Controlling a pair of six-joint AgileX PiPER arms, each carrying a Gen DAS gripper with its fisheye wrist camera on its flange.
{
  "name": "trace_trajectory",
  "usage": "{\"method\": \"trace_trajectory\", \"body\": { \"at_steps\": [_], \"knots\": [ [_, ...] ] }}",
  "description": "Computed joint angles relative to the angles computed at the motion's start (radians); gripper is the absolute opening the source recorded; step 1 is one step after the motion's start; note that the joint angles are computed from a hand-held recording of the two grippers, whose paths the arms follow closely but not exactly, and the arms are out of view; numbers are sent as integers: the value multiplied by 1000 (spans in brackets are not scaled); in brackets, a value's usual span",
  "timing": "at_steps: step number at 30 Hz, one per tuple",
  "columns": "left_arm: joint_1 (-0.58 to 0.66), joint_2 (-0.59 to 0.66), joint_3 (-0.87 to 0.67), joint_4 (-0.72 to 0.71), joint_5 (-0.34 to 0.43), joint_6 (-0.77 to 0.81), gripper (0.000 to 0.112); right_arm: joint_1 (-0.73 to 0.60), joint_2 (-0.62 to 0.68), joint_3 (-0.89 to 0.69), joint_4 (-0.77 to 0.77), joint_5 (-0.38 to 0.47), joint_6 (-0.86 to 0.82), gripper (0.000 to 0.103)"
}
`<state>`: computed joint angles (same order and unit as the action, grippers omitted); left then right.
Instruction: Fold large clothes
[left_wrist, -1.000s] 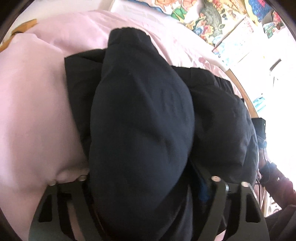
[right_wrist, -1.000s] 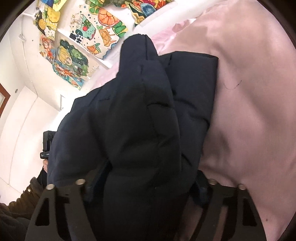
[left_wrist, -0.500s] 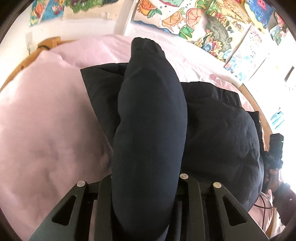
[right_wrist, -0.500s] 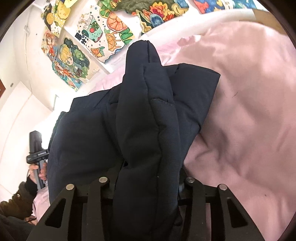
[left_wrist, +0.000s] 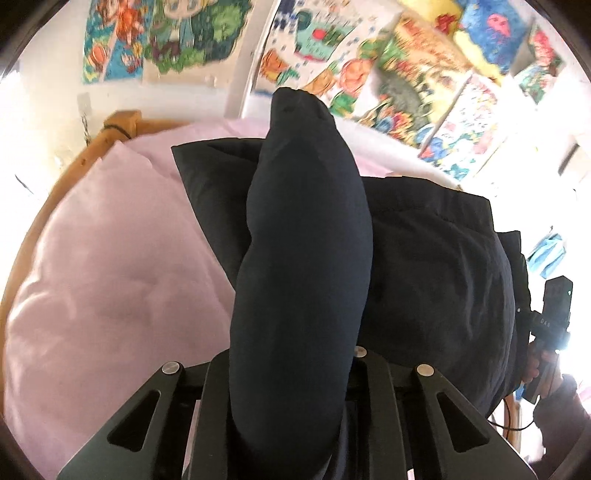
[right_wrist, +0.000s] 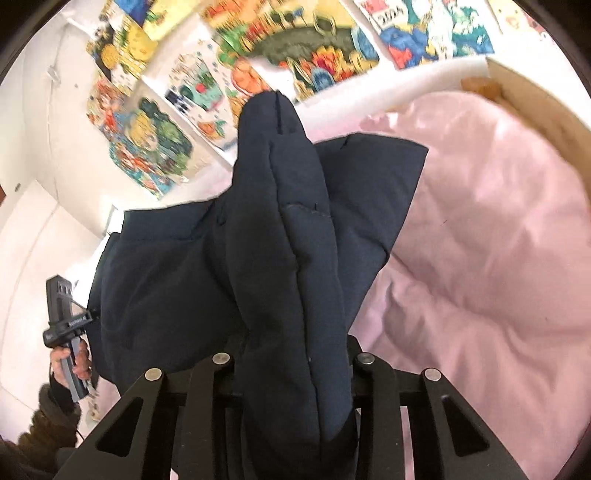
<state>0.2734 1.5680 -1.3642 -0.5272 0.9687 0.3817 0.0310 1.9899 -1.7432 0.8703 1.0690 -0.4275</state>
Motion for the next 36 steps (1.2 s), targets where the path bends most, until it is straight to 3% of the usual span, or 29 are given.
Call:
{"method": "trace_trajectory", "body": {
  "at_steps": [4, 8, 12, 17, 25, 29, 36],
  "knots": [
    [34, -167, 33, 36, 136, -44, 16, -14, -161, 59, -46, 82, 65, 29],
    [18, -278, 102, 66, 149, -68, 16, -14, -322, 165, -100, 130, 137, 28],
    [113, -381, 231, -43, 158, 16, 16, -31, -452, 327, -66, 104, 135, 29],
    [127, -431, 376, -96, 59, 79, 16, -17, -565, 526, -54, -11, 97, 29],
    [83, -349, 446, -96, -90, 168, 17, 49, -515, 593, -116, -137, 104, 29],
    [97, -331, 518, -167, -159, 322, 20, 69, -497, 662, -126, -217, 95, 32],
    [186, -303, 643, -393, -202, 647, 26, 100, -504, 766, -143, -354, 9, 39]
  ]
}}
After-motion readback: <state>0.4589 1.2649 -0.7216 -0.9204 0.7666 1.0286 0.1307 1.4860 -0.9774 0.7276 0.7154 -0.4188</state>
